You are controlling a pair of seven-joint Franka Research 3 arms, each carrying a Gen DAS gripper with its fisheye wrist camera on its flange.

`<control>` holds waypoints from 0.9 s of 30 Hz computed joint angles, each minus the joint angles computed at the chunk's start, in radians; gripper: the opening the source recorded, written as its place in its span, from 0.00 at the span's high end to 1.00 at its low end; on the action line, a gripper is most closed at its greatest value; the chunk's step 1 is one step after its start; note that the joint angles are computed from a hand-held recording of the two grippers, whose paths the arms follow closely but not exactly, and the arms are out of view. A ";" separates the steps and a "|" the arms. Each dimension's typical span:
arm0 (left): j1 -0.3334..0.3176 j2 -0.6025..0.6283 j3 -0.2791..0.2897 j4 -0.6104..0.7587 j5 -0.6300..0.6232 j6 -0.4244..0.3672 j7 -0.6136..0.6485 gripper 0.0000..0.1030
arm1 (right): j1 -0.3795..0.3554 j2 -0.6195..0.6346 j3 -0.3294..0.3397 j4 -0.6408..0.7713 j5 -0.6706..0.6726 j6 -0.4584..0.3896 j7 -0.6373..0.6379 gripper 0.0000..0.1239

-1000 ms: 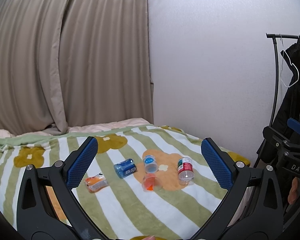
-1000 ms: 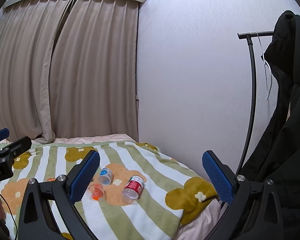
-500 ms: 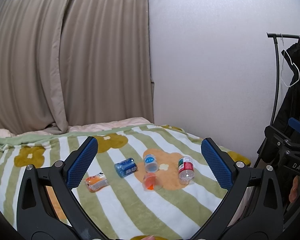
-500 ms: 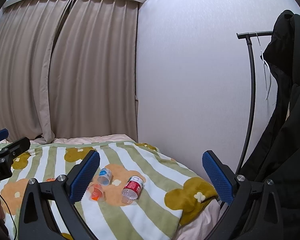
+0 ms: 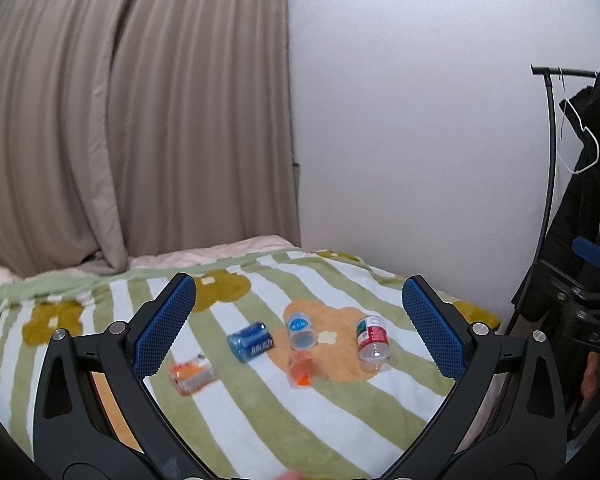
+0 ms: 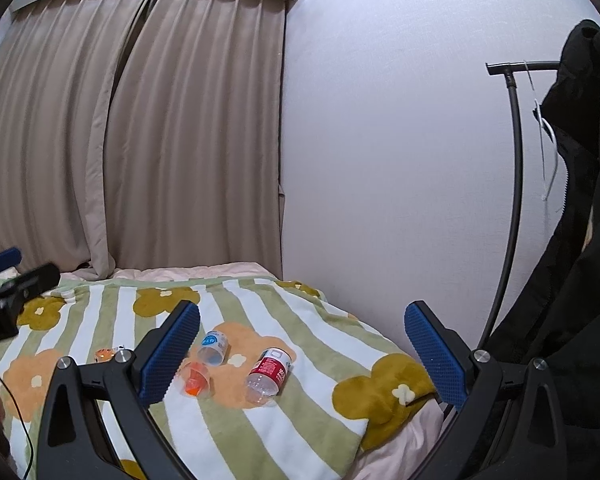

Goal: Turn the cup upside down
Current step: 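Reach the left gripper to the blue cup lying on its side and grasp it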

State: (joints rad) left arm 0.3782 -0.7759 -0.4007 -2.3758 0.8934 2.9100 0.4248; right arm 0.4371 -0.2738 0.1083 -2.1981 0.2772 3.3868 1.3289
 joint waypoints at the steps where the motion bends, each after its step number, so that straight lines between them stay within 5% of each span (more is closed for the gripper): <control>1: -0.001 0.034 0.018 0.022 0.006 0.011 0.029 0.00 | 0.033 0.002 -0.032 0.002 -0.014 -0.004 0.000 0.17; 4: -0.062 0.218 0.117 0.140 -0.006 -0.028 0.260 0.00 | 0.094 0.022 -0.093 0.011 -0.066 0.021 -0.015 0.17; 8: -0.345 0.488 0.395 0.319 -0.374 -0.154 0.828 0.00 | 0.113 0.035 -0.117 0.029 -0.092 -0.016 -0.019 0.17; 10: -0.372 0.601 0.441 0.407 -0.492 -0.231 1.005 0.00 | 0.133 0.045 -0.138 0.046 -0.093 -0.051 -0.024 0.17; 14: -0.322 0.791 0.438 0.554 -0.626 -0.340 1.155 0.01 | 0.403 0.104 -0.381 0.130 -0.043 -0.130 -0.143 0.17; 18: -0.255 0.911 0.402 0.631 -0.682 -0.373 1.209 0.01 | 0.727 0.232 -0.641 0.293 0.450 -0.265 -0.645 0.17; 22: -0.213 1.014 0.376 0.719 -0.694 -0.419 1.251 0.01 | 0.764 0.415 -0.701 0.453 0.779 -0.446 -0.927 0.17; 27: -0.198 1.103 0.364 0.800 -0.674 -0.474 1.282 0.04 | 0.657 0.544 -0.628 0.553 0.758 -0.622 -0.822 0.17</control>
State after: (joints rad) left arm 0.1805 0.3270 -0.0370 -1.5754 0.2191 2.4363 1.7070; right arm 1.0945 0.2705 -0.5192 -1.6449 1.0357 2.7648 0.5073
